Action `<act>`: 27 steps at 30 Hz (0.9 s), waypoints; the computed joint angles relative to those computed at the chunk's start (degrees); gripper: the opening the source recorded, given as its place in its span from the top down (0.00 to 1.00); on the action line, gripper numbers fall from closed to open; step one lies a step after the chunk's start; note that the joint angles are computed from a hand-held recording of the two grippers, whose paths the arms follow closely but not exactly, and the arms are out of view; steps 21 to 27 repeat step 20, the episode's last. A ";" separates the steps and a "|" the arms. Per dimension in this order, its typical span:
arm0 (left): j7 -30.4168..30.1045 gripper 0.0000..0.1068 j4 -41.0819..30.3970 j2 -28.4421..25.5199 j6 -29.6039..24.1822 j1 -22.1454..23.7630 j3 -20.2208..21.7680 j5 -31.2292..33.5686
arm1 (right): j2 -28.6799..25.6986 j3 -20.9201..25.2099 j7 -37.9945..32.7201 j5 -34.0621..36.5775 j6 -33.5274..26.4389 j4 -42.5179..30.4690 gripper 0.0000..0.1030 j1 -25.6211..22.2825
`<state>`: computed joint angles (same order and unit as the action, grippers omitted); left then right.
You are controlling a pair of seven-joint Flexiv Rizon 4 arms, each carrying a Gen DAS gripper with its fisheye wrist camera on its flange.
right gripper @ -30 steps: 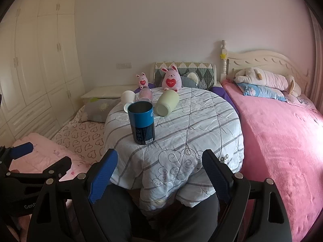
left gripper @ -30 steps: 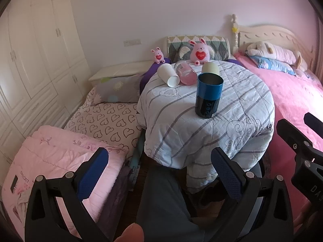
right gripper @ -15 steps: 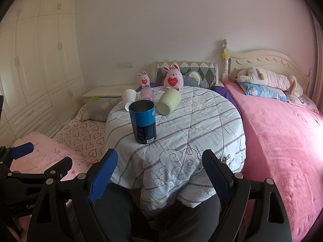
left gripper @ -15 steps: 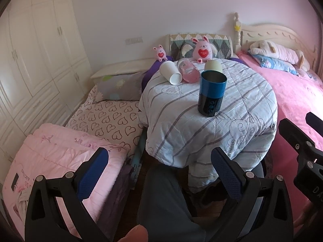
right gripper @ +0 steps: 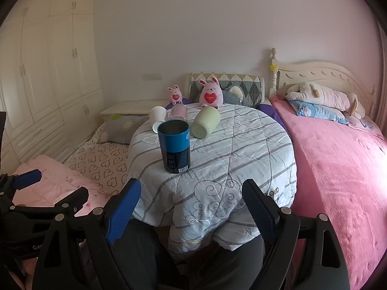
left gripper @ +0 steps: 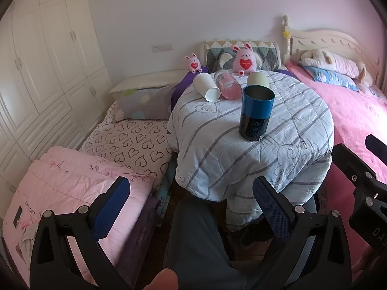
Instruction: Flip cup upright
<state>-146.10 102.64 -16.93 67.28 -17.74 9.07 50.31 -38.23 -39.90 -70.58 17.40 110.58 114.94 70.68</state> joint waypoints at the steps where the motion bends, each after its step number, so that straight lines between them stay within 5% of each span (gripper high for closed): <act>1: 0.27 0.04 0.03 -0.08 0.15 0.21 -0.10 -0.30 | -0.02 0.03 0.00 0.03 0.04 0.02 0.16 0.03; 27: 2.05 0.04 0.37 -0.72 2.92 0.17 0.43 -1.72 | -0.07 1.14 0.26 -0.22 -0.02 0.16 0.16 -1.06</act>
